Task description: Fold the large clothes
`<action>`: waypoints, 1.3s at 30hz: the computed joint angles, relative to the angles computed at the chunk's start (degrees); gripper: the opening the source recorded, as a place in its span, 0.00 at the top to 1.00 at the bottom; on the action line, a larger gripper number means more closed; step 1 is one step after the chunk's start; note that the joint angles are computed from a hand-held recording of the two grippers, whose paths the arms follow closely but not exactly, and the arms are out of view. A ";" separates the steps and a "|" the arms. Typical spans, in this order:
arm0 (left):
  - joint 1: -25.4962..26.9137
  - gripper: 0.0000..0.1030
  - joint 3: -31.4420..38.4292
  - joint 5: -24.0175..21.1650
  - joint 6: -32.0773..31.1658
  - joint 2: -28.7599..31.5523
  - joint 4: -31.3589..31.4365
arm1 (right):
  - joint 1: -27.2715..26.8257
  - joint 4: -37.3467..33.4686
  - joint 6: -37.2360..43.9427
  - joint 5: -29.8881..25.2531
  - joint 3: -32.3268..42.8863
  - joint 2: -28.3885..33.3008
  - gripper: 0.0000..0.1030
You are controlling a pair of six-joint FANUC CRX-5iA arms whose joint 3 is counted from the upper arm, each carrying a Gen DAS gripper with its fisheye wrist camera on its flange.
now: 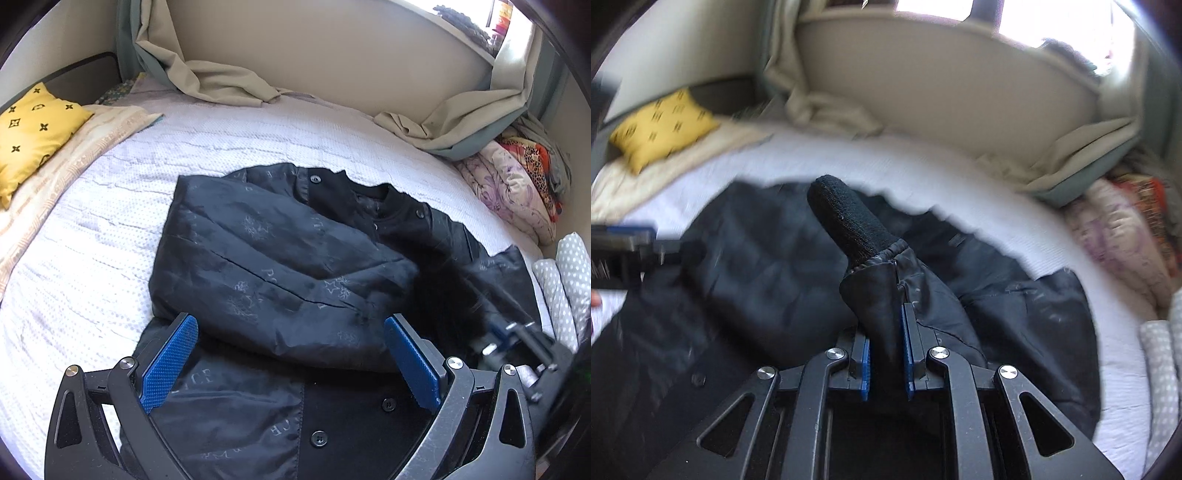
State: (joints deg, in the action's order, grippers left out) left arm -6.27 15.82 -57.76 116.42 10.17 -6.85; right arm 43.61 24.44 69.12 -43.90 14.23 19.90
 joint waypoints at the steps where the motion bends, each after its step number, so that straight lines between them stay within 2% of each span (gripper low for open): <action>1: 0.11 0.01 -0.18 0.04 -0.45 0.16 0.54 | -0.08 -4.00 3.12 -2.28 2.30 1.00 0.84; 5: 0.47 0.01 -1.07 0.49 -1.71 0.21 1.95 | -2.88 -19.82 12.36 -9.30 10.17 2.03 0.69; 6: 0.71 0.01 -1.55 0.95 -2.16 0.09 2.74 | -3.89 -23.27 13.56 -10.07 11.50 1.78 0.57; 7: 1.07 0.01 -2.29 1.71 -2.75 -0.13 4.00 | -5.23 -27.02 14.58 -10.83 12.80 1.24 0.40; 9: 1.78 0.01 -3.91 3.46 -4.28 -0.60 6.76 | -8.65 -34.26 15.35 -10.58 13.94 -0.81 0.30; 12: 2.58 0.01 -6.04 5.99 -8.23 -0.74 11.84 | -13.47 -41.65 16.99 -11.76 16.33 -2.40 0.30; 14: 3.21 0.04 -7.56 7.46 -11.28 -0.48 16.26 | -14.53 -40.48 14.59 -9.86 15.90 -3.27 0.30; 18: 4.86 0.19 -10.52 9.22 -18.49 0.83 27.43 | -17.39 -40.93 10.20 -9.01 16.46 -3.30 0.30; 19: 5.14 0.20 -11.15 9.55 -19.98 1.15 29.85 | -18.03 -41.35 9.22 -9.27 16.88 -3.07 0.30; 22: 6.13 0.20 -13.79 10.49 -26.34 2.84 40.20 | -19.28 -42.82 8.02 -9.58 17.48 -2.93 0.30; 25: 6.89 0.20 -15.27 9.48 -29.59 5.16 47.69 | -19.57 -42.86 7.52 -9.28 17.63 -2.95 0.30; 29: 6.93 0.22 -19.76 11.98 -34.58 6.36 59.24 | -19.83 -43.02 7.31 -9.90 17.72 -2.81 0.30; 32: 5.91 0.38 -23.04 13.61 -40.84 6.79 69.87 | -19.68 -42.27 6.39 -10.72 18.33 -1.78 0.30; 34: 5.36 0.42 -22.04 14.03 -40.92 7.28 68.42 | -19.61 -41.75 5.45 -11.34 18.73 -0.99 0.30; 35: 5.13 0.48 -21.06 13.81 -40.24 7.74 66.59 | -19.63 -41.61 5.11 -11.52 18.85 -0.72 0.30; 37: 5.03 0.69 -20.30 13.51 -40.06 8.28 65.11 | -19.72 -41.32 4.32 -11.98 19.20 -0.19 0.30; 38: 4.98 0.87 -20.25 13.59 -40.01 8.36 64.73 | -19.79 -41.15 3.92 -12.16 19.32 0.04 0.30; 39: 4.89 0.89 -20.62 13.91 -40.58 8.22 65.22 | -19.84 -40.90 3.46 -12.19 19.30 0.16 0.30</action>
